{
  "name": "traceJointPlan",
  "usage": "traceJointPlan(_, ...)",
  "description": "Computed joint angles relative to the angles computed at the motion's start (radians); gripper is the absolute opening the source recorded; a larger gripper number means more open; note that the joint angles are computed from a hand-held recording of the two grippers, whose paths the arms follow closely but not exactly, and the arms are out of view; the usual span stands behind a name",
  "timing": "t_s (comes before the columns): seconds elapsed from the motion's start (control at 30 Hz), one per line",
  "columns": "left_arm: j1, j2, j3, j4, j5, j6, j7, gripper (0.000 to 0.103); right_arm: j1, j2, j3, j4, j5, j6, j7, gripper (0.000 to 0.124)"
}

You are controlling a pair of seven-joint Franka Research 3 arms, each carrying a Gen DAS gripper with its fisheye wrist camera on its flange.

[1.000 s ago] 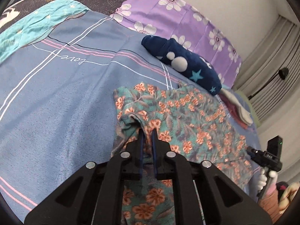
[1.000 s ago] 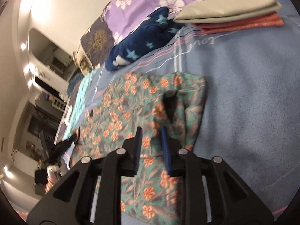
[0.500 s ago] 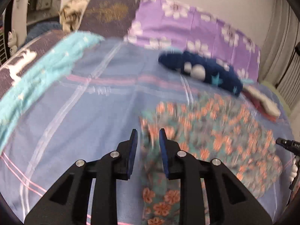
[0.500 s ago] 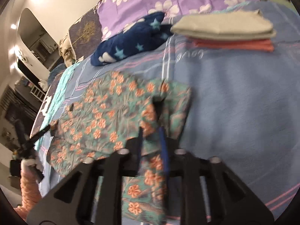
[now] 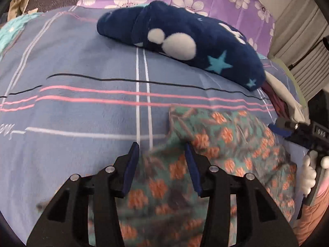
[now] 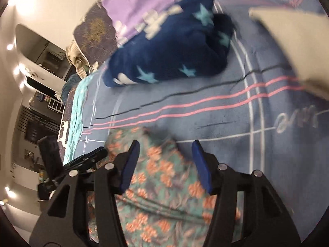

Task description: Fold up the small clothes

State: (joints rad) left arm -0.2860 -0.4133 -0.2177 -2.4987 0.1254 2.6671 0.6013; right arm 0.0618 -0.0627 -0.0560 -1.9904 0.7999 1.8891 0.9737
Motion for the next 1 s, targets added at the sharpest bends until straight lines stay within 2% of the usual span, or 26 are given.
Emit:
traceJointPlan(0.03, -0.005, 0.001, 0.009, -0.008, -0.009, 0.029, 0.008, 0.046, -0.002, 0.028, -0.002, 0.02, 0.005, -0.029, 0.014, 0.055)
traceJointPlan(0.13, -0.064, 0.021, 0.085, -0.025, -0.108, 0.134, 0.103, 0.044, -0.012, 0.091, -0.003, 0.06, 0.062, -0.104, 0.011, 0.055)
traceJointPlan(0.17, -0.07, 0.033, 0.088, -0.02, -0.124, 0.146, 0.121, 0.028, -0.013, 0.106, -0.007, 0.072, 0.086, -0.138, 0.006, 0.053)
traceJointPlan(0.2, -0.082, 0.039, 0.095, -0.019, -0.141, 0.157, 0.15, 0.015, -0.018, 0.113, -0.007, 0.076, 0.11, -0.167, -0.001, 0.044)
traceJointPlan(0.23, -0.069, 0.044, 0.079, -0.013, -0.134, 0.156, 0.147, 0.004, -0.027, 0.103, -0.002, 0.066, 0.137, -0.176, -0.02, 0.021)
traceJointPlan(0.27, -0.051, 0.033, 0.054, -0.021, -0.114, 0.173, 0.134, 0.004, -0.028, 0.082, -0.004, 0.047, 0.16, -0.163, -0.048, 0.014)
traceJointPlan(0.33, -0.019, -0.005, 0.011, -0.049, -0.065, 0.243, 0.103, 0.004, -0.038, 0.009, -0.016, -0.011, 0.249, -0.146, -0.183, 0.009)
traceJointPlan(0.4, 0.045, -0.063, -0.06, -0.075, 0.021, 0.281, 0.044, 0.004, -0.044, -0.083, -0.038, -0.082, 0.333, -0.109, -0.336, 0.007)
traceJointPlan(0.47, 0.129, -0.097, -0.128, -0.063, 0.112, 0.226, -0.022, 0.004, -0.033, -0.152, -0.026, -0.136, 0.315, 0.056, -0.399, 0.007)
traceJointPlan(0.5, 0.139, -0.076, -0.131, -0.044, 0.132, 0.204, -0.037, 0.004, -0.022, -0.164, -0.008, -0.15, 0.272, 0.155, -0.387, 0.007)
traceJointPlan(0.57, 0.163, -0.028, -0.143, 0.002, 0.182, 0.097, -0.072, 0.004, -0.004, -0.151, 0.03, -0.161, 0.149, 0.321, -0.288, 0.007)
traceJointPlan(0.63, 0.156, 0.005, -0.136, 0.026, 0.221, 0.036, -0.09, 0.004, 0.016, -0.15, 0.032, -0.177, 0.096, 0.396, -0.239, 0.007)
traceJointPlan(0.7, 0.131, -0.01, -0.114, 0.014, 0.234, 0.031, -0.117, 0.004, 0.038, -0.163, 0.002, -0.185, 0.104, 0.368, -0.256, 0.007)
traceJointPlan(0.73, 0.117, -0.032, -0.103, -0.004, 0.239, 0.055, -0.13, 0.004, 0.046, -0.174, -0.017, -0.186, 0.123, 0.305, -0.279, 0.007)
traceJointPlan(0.8, 0.078, -0.065, -0.077, -0.032, 0.233, 0.126, -0.122, 0.005, 0.054, -0.179, -0.05, -0.17, 0.137, 0.124, -0.308, 0.007)
traceJointPlan(0.83, 0.058, -0.066, -0.068, -0.034, 0.231, 0.153, -0.103, 0.006, 0.082, -0.176, -0.073, -0.163, 0.105, 0.061, -0.301, 0.007)
traceJointPlan(0.87, 0.038, -0.053, -0.062, -0.024, 0.227, 0.146, -0.076, 0.009, 0.083, -0.156, -0.061, -0.142, 0.06, 0.055, -0.285, 0.01)
traceJointPlan(0.9, 0.013, -0.019, -0.053, 0.01, 0.226, 0.083, -0.049, 0.009, 0.07, -0.152, -0.014, -0.149, -0.028, 0.104, -0.241, 0.011)
traceJointPlan(0.93, 0.021, 0.023, -0.08, 0.058, 0.221, -0.036, -0.022, 0.01, 0.052, -0.162, 0.041, -0.181, -0.137, 0.209, -0.176, 0.011)
traceJointPlan(0.97, 0.037, 0.052, -0.11, 0.082, 0.226, -0.115, -0.022, 0.009, 0.04, -0.155, 0.062, -0.194, -0.209, 0.272, -0.137, 0.0)
traceJointPlan(1.0, 0.021, 0.046, -0.105, 0.08, 0.234, -0.139, -0.045, 0.009, 0.048, -0.155, 0.047, -0.198, -0.21, 0.279, -0.102, 0.0)
